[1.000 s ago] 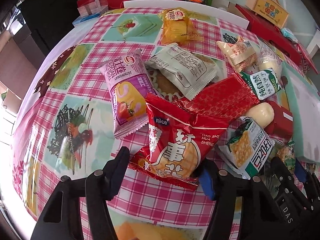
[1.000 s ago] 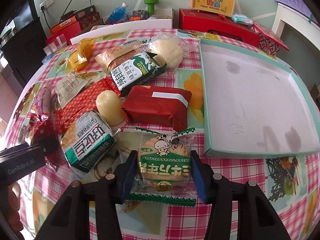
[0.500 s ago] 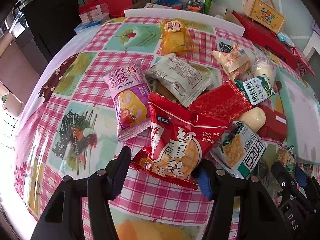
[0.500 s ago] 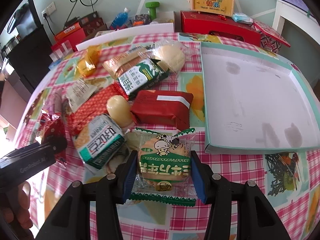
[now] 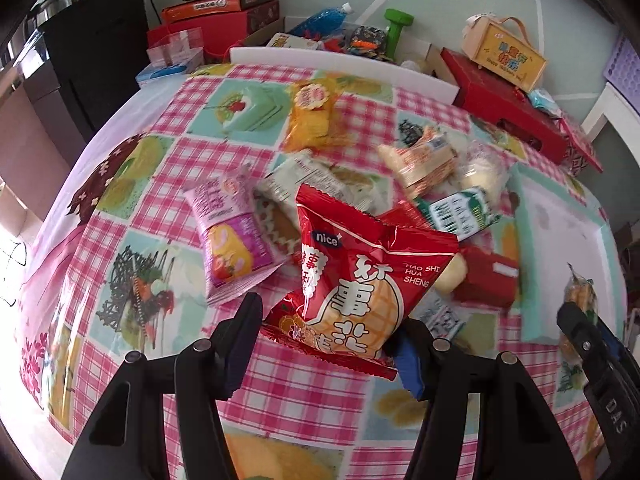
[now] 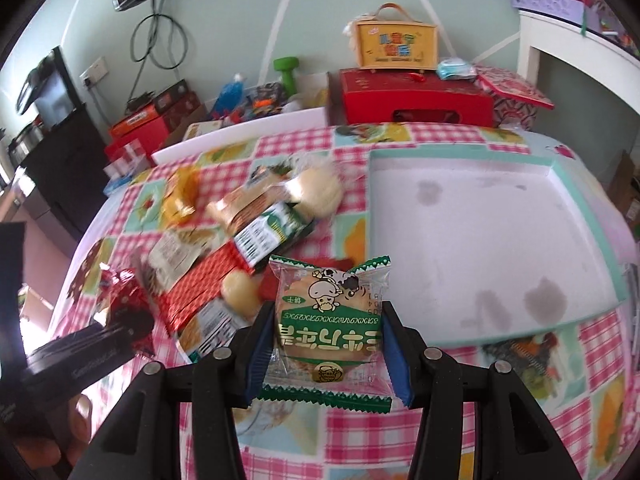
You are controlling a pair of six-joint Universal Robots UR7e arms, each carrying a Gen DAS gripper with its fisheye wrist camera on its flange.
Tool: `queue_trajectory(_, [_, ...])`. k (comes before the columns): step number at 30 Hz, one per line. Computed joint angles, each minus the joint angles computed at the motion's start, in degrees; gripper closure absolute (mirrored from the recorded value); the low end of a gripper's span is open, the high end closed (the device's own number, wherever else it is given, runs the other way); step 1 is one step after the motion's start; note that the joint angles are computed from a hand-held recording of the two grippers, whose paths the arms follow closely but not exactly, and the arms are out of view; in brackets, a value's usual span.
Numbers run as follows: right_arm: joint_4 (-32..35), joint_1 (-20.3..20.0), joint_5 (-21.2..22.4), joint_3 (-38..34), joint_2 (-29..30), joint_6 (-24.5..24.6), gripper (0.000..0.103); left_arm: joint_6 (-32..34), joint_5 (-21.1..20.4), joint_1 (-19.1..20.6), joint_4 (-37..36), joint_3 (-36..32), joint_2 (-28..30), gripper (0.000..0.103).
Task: Organize snacks
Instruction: 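Carry the cookie packet with the right tool while the left tool carries the red bag to the tray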
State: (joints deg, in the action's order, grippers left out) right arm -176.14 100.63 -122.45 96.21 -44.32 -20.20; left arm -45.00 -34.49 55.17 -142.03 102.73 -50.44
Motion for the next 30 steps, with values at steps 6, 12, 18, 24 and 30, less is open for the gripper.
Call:
queue_trajectory(6, [-1.27,-0.34,-1.85,-4.78,0.93,-1.59,0.05,6.11,0.15,-1.78,-1.2,-6.05,3.03,0.041])
queue_trajectory(12, [-3.2,-2.99,-4.73,-8.49,1.77,-1.08,0.05,13.9,-2.68,-2.18,-0.93,-15.49,9.44,0.041])
queue_trajectory(18, [-8.0,-5.77,-7.81,-9.94,1.66,-3.13,0.05,20.07,-6.72,-1.89,-0.29,-25.04,16.81,0.041])
queue_trajectory(24, [-9.69,-7.65,-8.69,-10.66,1.6,-3.69,0.05,24.3,-8.76,-1.83,1.23,-33.3,23.7,0.041])
queue_trajectory(30, [-8.14,-9.26,-8.31,-10.98,0.93,-1.3,0.05,26.3,-9.54,-1.07,3.98,-41.1,29.71,0.041])
